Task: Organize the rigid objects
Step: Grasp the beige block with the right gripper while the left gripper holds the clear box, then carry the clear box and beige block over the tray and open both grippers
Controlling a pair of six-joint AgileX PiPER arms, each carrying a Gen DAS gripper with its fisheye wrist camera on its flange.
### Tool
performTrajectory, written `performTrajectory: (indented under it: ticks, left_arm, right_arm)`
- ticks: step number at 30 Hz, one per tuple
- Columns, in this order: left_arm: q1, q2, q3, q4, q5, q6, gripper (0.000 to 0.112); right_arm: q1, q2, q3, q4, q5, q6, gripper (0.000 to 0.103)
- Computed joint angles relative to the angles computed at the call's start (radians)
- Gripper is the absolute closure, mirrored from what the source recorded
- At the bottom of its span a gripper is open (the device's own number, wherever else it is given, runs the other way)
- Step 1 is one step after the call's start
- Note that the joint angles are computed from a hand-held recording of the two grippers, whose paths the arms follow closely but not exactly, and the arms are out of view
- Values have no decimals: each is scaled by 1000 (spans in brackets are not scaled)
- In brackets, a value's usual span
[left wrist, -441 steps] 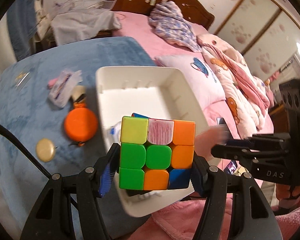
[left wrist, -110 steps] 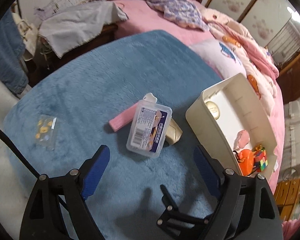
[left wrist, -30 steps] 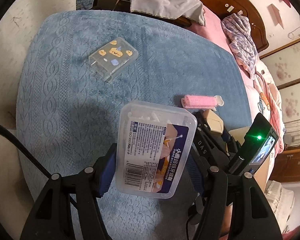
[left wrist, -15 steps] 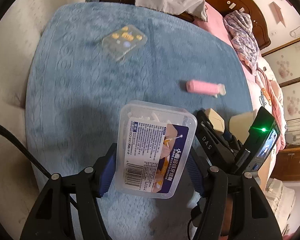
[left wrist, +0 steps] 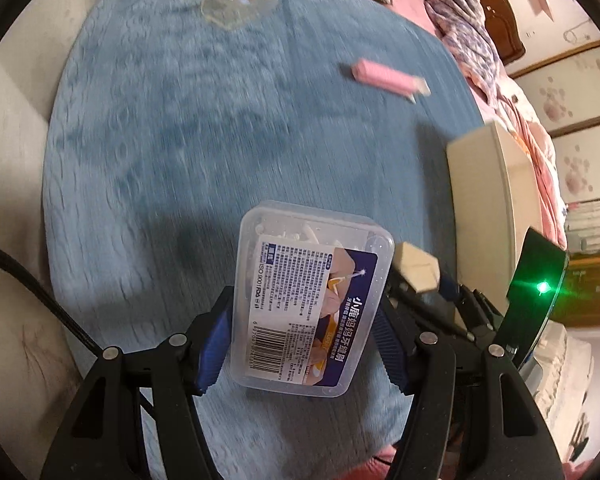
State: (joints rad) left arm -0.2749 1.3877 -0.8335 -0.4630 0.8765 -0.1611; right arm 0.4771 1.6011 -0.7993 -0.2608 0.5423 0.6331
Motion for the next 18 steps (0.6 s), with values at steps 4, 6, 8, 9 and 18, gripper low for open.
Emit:
performTrajectory:
  ticks: [4,6,8,9,18]
  left_arm:
    - [-63,-69,14,37,43,-61,45]
    - [-92,-94,11,49,63,-90,45]
    - [-122,-114,-10,65,97,-126,45]
    - [-137,-119,-19,73,107,-145,45]
    - [-349,-141,-214,232,220,-406,45]
  right_arm:
    - [3,-80,67,115,81,-120,40]
    - [-17,-106,83,195,137,-188,40]
    - [-48,-121,86,266,190,-243,40]
    - [-70,-127,87,310,220,-283,40]
    - [-260,-212,106,526,479,-618,40]
